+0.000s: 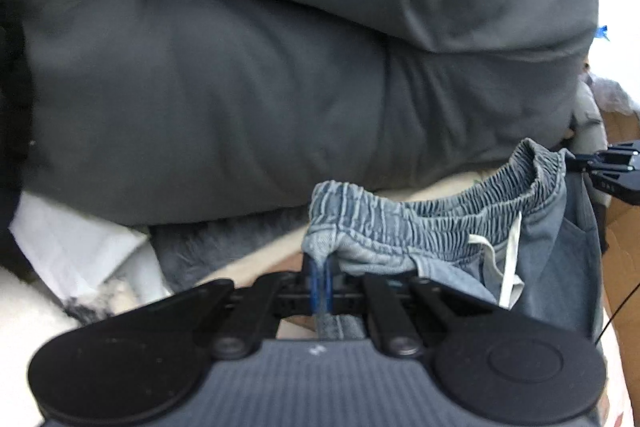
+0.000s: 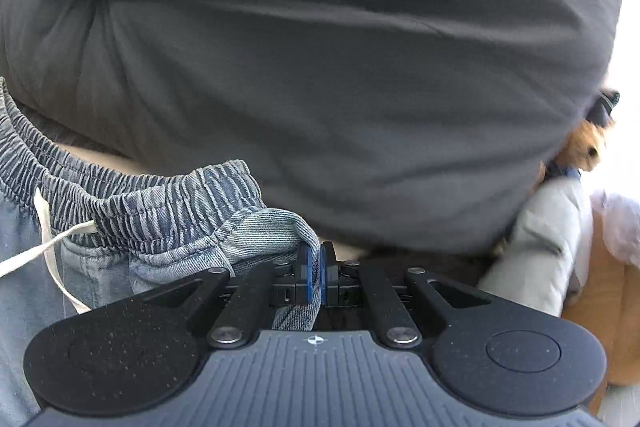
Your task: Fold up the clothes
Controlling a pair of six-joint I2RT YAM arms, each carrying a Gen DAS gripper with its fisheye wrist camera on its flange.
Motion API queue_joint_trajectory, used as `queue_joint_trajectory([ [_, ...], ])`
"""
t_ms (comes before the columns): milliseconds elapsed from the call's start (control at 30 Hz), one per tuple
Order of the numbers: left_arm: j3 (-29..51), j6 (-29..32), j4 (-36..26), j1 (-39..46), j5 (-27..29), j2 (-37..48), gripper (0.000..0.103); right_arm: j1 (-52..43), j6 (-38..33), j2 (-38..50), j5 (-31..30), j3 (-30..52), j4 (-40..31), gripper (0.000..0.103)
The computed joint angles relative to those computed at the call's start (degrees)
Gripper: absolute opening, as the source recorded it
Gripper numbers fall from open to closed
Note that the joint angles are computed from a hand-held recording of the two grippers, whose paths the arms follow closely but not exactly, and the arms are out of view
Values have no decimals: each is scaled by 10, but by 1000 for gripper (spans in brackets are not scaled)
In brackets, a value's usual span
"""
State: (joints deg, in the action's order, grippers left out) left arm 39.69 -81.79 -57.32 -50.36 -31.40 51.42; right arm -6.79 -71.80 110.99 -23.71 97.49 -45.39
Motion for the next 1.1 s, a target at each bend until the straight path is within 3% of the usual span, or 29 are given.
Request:
queue_joint_trajectory([
  [67, -18, 19, 9, 28, 14, -15, 4, 15, 11, 4, 3, -3, 11, 1],
  [167, -71, 69, 68, 109, 78, -26, 5, 31, 25, 24, 11, -9, 21, 1],
  [333, -126, 97, 153, 171, 134, 37, 11, 42, 23, 56, 47, -47, 51, 3],
  [367, -127, 99, 153, 178, 139, 33, 12, 43, 22, 65, 58, -42, 44, 5],
  [500, -132, 112, 129, 195, 152, -8, 15, 39, 16, 80, 67, -6, 9, 34],
  [567, -130, 108, 105, 195, 144, -39, 14, 35, 9, 94, 61, 36, -32, 38],
  [667, -131, 118, 90, 215, 145, -82, 21, 35, 21, 121, 52, 118, -101, 38],
  [733, -137, 121, 95, 225, 143, -97, 34, 34, 52, 138, 32, 171, -147, 39],
  [767, -141, 121, 105, 233, 146, -96, 36, 33, 78, 149, 21, 196, -164, 41],
  [933, -166, 123, 180, 259, 167, -63, 36, 33, 229, 207, -12, 260, -182, 46],
  [1100, -184, 129, 236, 258, 179, -18, 40, 35, 313, 249, -20, 258, -166, 45],
])
